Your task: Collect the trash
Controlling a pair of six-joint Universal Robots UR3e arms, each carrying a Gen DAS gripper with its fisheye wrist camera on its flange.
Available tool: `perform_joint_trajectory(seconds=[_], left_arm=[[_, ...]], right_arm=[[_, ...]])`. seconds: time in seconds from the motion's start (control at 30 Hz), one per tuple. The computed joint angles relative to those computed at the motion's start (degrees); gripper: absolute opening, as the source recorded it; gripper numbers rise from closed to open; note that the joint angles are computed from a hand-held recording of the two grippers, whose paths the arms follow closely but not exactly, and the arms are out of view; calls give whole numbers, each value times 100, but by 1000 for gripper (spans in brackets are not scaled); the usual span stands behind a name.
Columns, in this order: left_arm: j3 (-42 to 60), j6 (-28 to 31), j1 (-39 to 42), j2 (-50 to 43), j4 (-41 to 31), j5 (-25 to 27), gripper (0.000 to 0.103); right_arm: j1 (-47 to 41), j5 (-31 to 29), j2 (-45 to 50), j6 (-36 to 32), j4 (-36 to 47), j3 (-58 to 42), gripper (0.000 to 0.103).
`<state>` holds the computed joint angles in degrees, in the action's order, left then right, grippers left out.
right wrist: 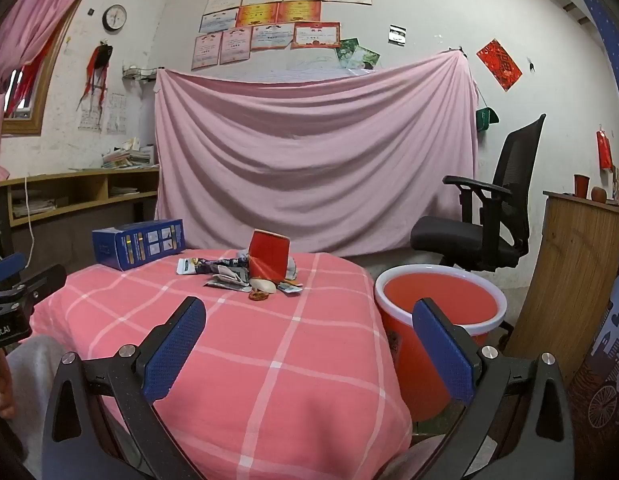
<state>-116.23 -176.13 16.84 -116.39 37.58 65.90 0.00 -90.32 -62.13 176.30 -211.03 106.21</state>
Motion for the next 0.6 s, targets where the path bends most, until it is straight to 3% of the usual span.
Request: perform_joint_trajectory(seconds=[0.6], left_arm=[[3,7,-7,-2,0,17,101]], right_arm=[[2,-2,24,2,-5,-14,103]])
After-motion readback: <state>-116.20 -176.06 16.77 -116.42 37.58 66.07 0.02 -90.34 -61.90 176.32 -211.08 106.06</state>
